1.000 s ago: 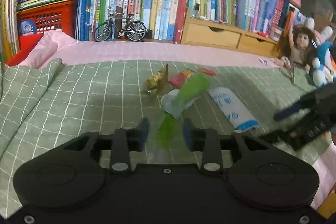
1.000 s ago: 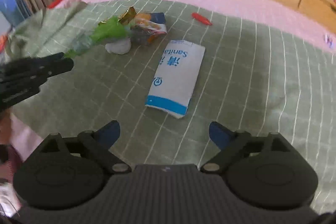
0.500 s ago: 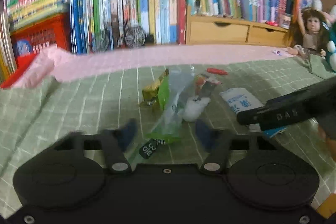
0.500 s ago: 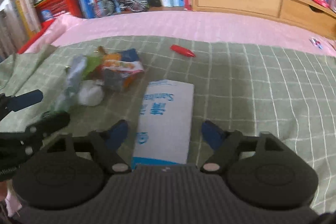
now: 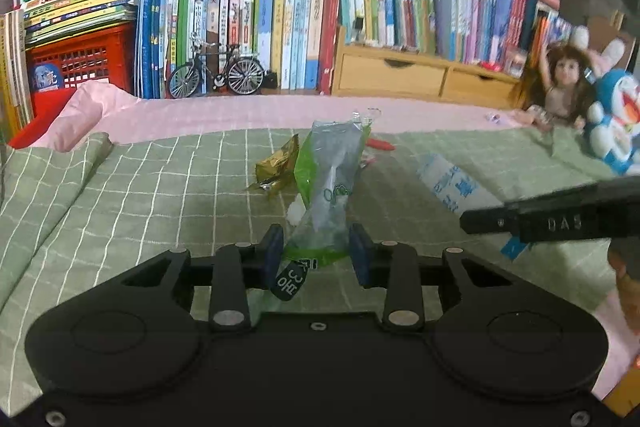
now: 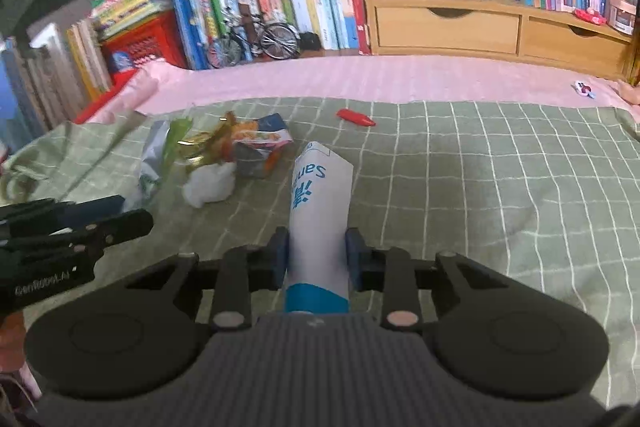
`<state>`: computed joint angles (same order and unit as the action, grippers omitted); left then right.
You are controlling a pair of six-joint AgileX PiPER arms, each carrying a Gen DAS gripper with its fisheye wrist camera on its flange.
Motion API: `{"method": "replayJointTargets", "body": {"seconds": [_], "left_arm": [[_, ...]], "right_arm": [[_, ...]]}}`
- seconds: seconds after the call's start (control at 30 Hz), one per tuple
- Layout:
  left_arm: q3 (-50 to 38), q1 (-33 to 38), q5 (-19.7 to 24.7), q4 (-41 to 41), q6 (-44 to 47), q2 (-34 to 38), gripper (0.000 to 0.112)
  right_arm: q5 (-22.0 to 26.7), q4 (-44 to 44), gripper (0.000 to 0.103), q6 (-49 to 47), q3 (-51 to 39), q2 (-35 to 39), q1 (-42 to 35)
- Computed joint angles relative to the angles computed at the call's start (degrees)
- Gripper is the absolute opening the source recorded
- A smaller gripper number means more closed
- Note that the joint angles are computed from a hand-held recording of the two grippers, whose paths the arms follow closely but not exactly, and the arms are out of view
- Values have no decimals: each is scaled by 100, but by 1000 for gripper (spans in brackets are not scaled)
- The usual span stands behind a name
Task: Collect trash
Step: 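Carry both held items over the bed edge down into the black bag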
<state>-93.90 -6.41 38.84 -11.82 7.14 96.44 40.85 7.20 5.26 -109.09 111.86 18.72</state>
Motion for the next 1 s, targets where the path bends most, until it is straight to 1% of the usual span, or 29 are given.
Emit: {"method": "replayJointTargets", "body": {"seconds": [0.1,0.2,0.27,0.4,0.5,0.57,0.67,0.73,0.77,0.87,1.0], "left_arm": [[406,24,-24,-365,285,-451,34],[1011,-37,-167,-655,641,-1011,34],[1488,-97,-265,-858,916,-1437,34],[2405,-269,-392,-1181,1321,-2230,34],[3014,-429,-378,-1317,1491,-2776,34],[3352,-517,-225,-1408,1503,-3104,34],[3763,-571,207,-1668,1509,-3556,34],[4015,-678,376,-1695,1449,-3828,34],[4158,-747,486,-1667,1406,-3959,34],[4430,-890,877,-1628,1324,-4199,34],[4814,-1042,989,-1406,792,-4325,34]], "right_arm": [[-232,488,34,-415,786,-553,-40],[-784,1034,34,-792,1962,-1274,-53],[-1065,1503,34,-1145,2644,-1683,-72],[-1239,2516,33,-1835,3756,-2409,-178],[-1397,3008,33,-2109,4473,-2883,-199],[-1394,3486,30,-2407,4977,-3199,-223],[-1406,4348,28,-2968,5766,-3690,-215],[-1483,4528,28,-2928,6235,-4007,-128],[-1431,4686,28,-3000,6424,-4123,-134],[-1161,4770,28,-2892,6822,-4392,-164],[-982,4370,28,-2208,7139,-4441,-71]]}}
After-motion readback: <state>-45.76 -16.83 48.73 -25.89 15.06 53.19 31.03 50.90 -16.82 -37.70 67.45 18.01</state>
